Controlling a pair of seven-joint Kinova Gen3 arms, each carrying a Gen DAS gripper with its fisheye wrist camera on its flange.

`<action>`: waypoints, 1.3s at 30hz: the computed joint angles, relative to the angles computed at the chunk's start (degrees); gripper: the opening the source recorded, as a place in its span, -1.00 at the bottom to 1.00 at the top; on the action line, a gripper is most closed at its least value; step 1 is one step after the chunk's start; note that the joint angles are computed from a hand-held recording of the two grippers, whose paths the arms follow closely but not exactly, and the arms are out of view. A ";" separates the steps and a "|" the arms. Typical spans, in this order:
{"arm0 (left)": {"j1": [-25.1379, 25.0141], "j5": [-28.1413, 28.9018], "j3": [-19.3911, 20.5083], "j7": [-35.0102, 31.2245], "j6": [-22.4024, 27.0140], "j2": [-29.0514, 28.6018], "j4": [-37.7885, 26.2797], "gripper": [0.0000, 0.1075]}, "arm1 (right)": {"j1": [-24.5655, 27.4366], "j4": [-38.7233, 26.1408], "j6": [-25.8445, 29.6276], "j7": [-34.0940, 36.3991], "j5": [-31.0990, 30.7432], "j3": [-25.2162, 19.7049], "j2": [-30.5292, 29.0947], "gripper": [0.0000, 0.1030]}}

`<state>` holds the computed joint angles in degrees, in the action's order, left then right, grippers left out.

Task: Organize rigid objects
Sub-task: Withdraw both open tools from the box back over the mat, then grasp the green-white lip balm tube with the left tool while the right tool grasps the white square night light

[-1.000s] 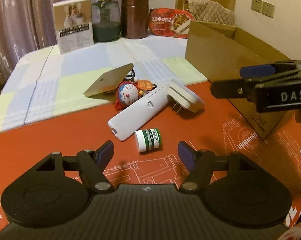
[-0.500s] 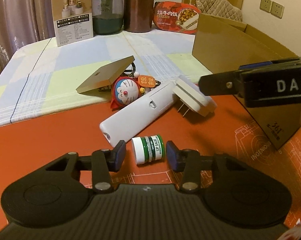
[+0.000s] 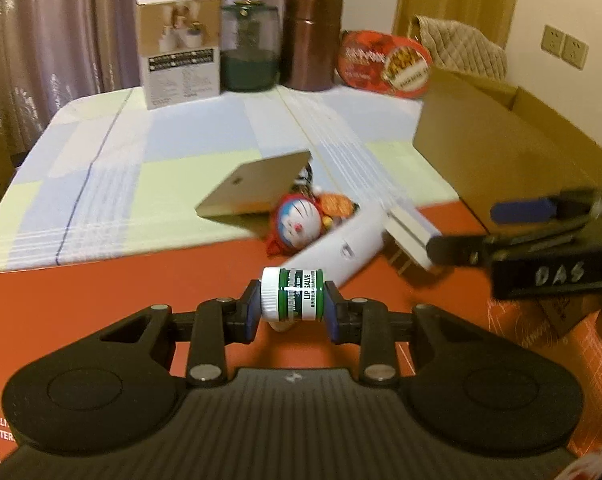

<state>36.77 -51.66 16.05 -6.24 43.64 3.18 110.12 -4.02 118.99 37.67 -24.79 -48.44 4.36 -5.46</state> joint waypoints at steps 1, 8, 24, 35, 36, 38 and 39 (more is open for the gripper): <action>-0.19 0.00 -0.20 0.33 -0.40 -0.29 0.15 -0.50 | -0.11 -0.06 -0.28 -0.15 0.06 -0.15 0.38 0.63; -0.86 -0.27 -0.10 0.12 -1.09 -0.33 -0.03 -0.50 | 0.87 -2.37 -0.13 -2.61 -0.32 -1.81 4.79 0.63; -0.62 0.99 -0.87 -0.98 -1.29 0.37 -0.39 -0.50 | 5.73 -9.27 6.58 -12.49 4.73 -6.38 12.60 0.21; -0.27 1.12 -0.55 -1.27 -0.92 0.27 -0.53 -0.50 | 5.14 -4.31 7.92 -7.38 4.67 -4.48 4.85 0.20; -0.24 1.21 -0.51 -1.32 -0.90 0.23 -0.57 -0.50 | 4.76 -3.83 7.69 -7.04 4.79 -4.18 4.27 0.20; -0.15 1.31 -0.37 -1.45 -0.83 0.10 -0.69 -0.50 | 4.00 -3.32 7.19 -7.75 5.44 -3.69 3.61 0.20; -0.10 1.39 -0.28 -1.59 -0.72 0.05 -0.81 -0.50 | 3.74 -3.31 7.27 -8.15 5.67 -3.39 3.49 0.20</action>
